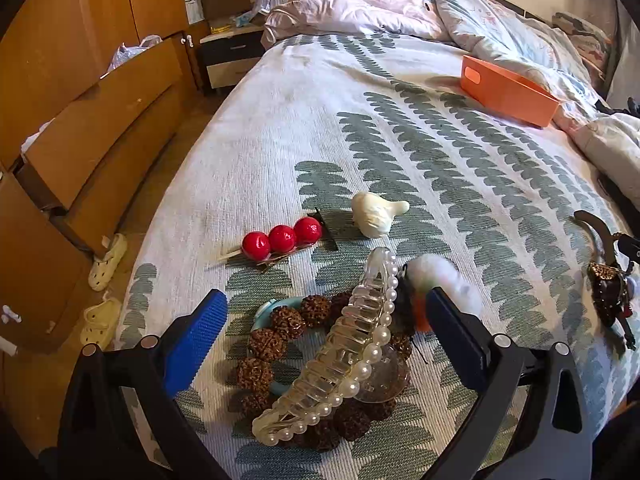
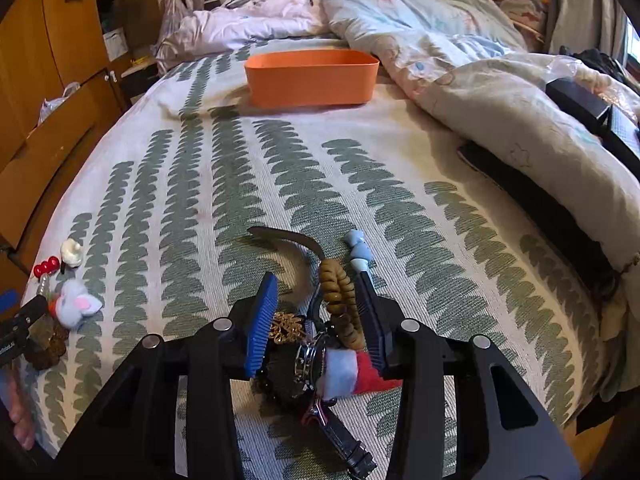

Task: Organize jewelry
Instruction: 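Grasp the pearl claw clip with left tool while right tool grasps wooden bead bracelet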

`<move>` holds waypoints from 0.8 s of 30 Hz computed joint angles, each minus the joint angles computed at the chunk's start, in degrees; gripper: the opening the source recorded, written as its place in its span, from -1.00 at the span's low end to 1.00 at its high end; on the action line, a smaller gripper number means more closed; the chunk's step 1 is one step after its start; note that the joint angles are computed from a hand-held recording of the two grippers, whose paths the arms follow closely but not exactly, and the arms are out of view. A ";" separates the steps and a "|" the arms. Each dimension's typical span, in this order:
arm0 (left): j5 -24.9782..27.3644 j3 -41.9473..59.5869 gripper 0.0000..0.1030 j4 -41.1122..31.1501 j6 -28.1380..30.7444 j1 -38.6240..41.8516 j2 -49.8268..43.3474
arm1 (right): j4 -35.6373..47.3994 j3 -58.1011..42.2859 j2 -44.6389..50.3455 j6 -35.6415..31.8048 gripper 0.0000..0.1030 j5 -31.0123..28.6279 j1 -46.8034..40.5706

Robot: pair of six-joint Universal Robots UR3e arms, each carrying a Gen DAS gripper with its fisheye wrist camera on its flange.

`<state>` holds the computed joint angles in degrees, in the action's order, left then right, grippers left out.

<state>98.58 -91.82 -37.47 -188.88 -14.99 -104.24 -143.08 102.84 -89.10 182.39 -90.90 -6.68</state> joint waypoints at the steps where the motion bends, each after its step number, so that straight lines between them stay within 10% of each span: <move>1: -0.37 -0.29 0.90 0.19 0.09 0.24 0.29 | -0.19 0.10 -0.08 0.06 -0.24 0.24 -0.23; 16: 2.41 1.07 0.89 0.21 0.71 -0.24 -2.26 | -0.95 1.05 0.30 1.61 -0.65 1.22 -0.80; 24: 1.77 1.53 0.34 -0.79 1.96 -0.75 -3.00 | -0.91 0.94 1.36 2.26 -0.79 2.63 -1.20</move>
